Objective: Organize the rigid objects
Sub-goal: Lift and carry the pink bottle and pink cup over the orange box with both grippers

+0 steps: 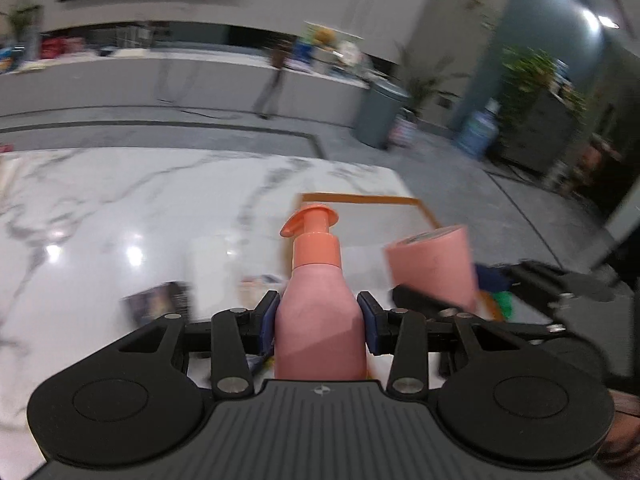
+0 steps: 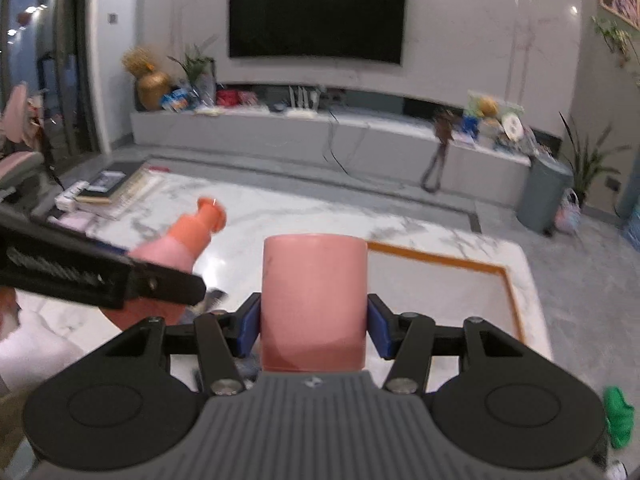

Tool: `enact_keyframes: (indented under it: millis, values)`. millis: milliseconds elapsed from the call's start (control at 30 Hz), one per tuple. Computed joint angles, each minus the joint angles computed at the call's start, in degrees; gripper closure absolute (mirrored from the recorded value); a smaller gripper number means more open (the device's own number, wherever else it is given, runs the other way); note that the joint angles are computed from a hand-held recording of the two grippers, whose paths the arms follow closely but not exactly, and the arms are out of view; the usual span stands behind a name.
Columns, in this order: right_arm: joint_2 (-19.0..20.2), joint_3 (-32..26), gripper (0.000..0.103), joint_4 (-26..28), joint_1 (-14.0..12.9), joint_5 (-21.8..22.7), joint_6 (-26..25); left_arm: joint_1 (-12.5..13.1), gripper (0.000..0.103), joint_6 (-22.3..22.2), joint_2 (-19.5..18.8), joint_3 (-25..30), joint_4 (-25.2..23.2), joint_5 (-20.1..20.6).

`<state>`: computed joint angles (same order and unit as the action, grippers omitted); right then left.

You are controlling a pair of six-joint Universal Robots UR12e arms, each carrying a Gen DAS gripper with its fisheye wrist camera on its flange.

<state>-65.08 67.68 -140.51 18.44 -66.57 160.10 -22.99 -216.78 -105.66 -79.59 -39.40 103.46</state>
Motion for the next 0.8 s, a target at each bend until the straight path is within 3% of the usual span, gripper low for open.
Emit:
enact_keyframes:
  millis: [200,300,433,600,800]
  values:
    - [1.64,-4.27,0.048,11.18,-1.41,-2.64,-2.12,1.15,0.055,5.33,-4.6,6.78,-3.26,-8.12]
    - [2.23,-5.15,0.048,14.13,-1.73,-3.77,-3.19,1.12,0.055,7.65,-6.74,9.16,-4.31,-8.94]
    - [3.31,-6.39,0.048,17.71,-2.0,-3.44,-3.18,0.98,0.055,6.74,-8.45,10.78,-6.07,-10.64]
    - [4.79,-8.22,0.048,23.17,-1.98,-3.65,-2.75,0.96,0.055,6.54,-9.45,11.74,-11.31,-12.18]
    - [6.46,-10.19,0.048,29.14,-2.06,-3.22,-2.53,1.48,0.056,7.61,-9.94,11.9,-13.76,-14.51]
